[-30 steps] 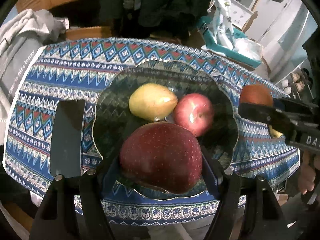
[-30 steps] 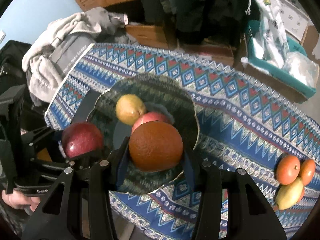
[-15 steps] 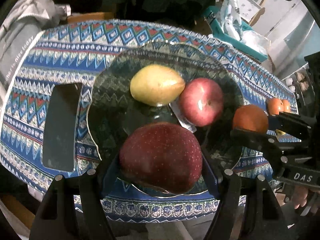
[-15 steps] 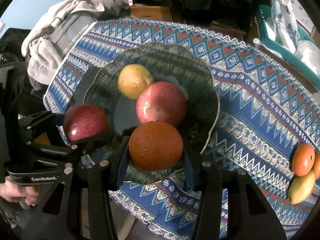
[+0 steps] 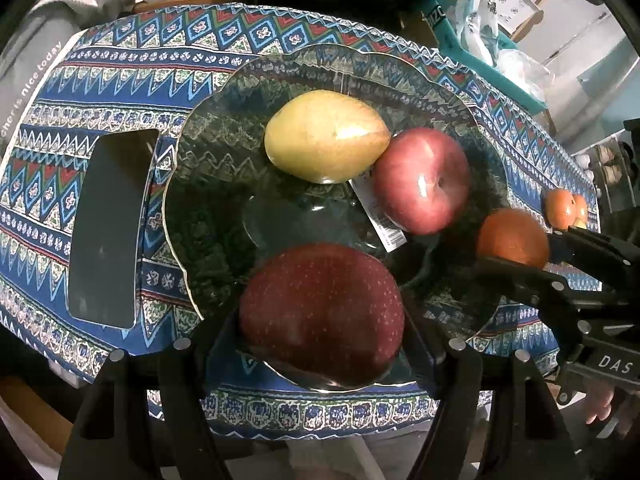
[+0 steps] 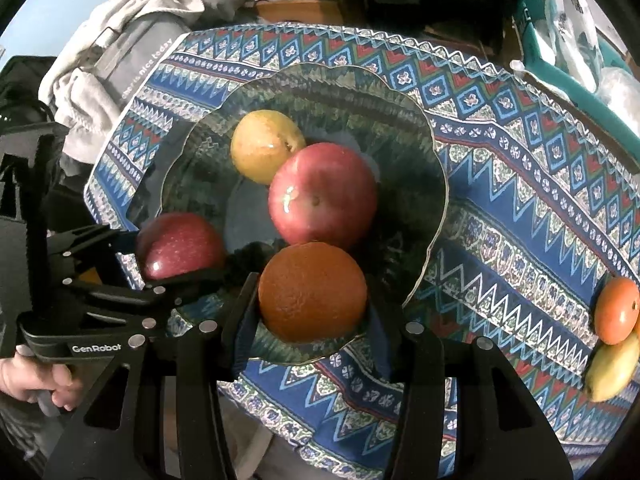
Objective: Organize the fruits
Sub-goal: 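Open the left tool to drop the red apple into the bowl while the right tool releases the orange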
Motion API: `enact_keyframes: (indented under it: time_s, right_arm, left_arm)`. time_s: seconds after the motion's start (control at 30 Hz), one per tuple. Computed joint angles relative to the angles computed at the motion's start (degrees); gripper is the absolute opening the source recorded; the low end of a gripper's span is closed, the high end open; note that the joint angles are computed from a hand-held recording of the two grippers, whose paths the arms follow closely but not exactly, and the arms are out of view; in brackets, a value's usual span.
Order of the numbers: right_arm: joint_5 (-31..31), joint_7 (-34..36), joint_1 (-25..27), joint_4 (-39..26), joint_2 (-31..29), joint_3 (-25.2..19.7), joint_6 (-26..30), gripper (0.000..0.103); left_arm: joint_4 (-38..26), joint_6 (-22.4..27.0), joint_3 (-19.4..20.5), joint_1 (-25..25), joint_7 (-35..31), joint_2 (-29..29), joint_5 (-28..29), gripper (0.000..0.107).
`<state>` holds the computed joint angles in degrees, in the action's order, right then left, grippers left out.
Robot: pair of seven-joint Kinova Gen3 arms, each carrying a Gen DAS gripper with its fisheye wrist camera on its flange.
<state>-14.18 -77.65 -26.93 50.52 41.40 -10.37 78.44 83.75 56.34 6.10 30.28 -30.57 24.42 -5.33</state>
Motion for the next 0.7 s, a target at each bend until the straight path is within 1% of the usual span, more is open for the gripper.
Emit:
enact_keyframes:
  time_s: [0.07, 0.1, 0.13, 0.17, 0.3, 0.4, 0.5, 0.6, 0.7]
  right_arm:
    - [-0.3, 0.0, 0.2, 0.1, -0.1, -0.1, -0.1, 0.05]
    - [-0.7, -0.1, 0.5, 0.1, -0.2, -0.2, -0.2, 0.05]
    - [-0.9, -0.1, 0.7, 0.2, -0.3, -0.3, -0.3, 0.052]
    - [-1.1, 0.0, 0.9, 0.3, -0.5, -0.3, -0.4, 0.055]
    - [-1.0, -0.1, 1.2, 1.1, -1.7, -0.1, -1.7, 0.055]
    - [-1.3, -0.2, 2.0, 2.0, -3.0, 0.0, -2.9, 0.061]
    - [-0.5, -0.4, 2.3, 3.4, -4.9, 0.5, -4.6, 0.062]
    - [0.1, -0.6, 3.0, 4.4, -6.4, 0.9, -5.7, 0.063]
    - [1.0, -1.3, 3.4, 5.8, -7.7, 1.4, -7.2, 0.069]
  left_arm:
    - [0.0, 0.0, 0.0, 0.3, 0.2, -0.4, -0.3, 0.075]
    - [-0.6, 0.7, -0.1, 0.7, 0.5, -0.2, -0.9, 0.079]
    - [-1.4, 1.8, -0.3, 1.2, 0.9, 0.1, -1.6, 0.082]
    - [-1.6, 2.1, -0.4, 1.6, 1.2, 0.1, -2.1, 0.083]
    - [-2.3, 2.8, -0.3, 2.0, 1.4, 0.1, -2.8, 0.083]
    - [-3.8, 3.8, -0.4, 2.8, 1.8, 0.3, -4.1, 0.083]
    - [-5.6, 4.9, -0.7, 3.9, 2.4, 0.6, -5.8, 0.083]
    - [-6.5, 4.7, -0.8, 4.7, 2.7, 0.3, -7.0, 0.083]
    - [-8.7, 5.8, -0.9, 6.0, 2.8, 0.9, -8.7, 0.083]
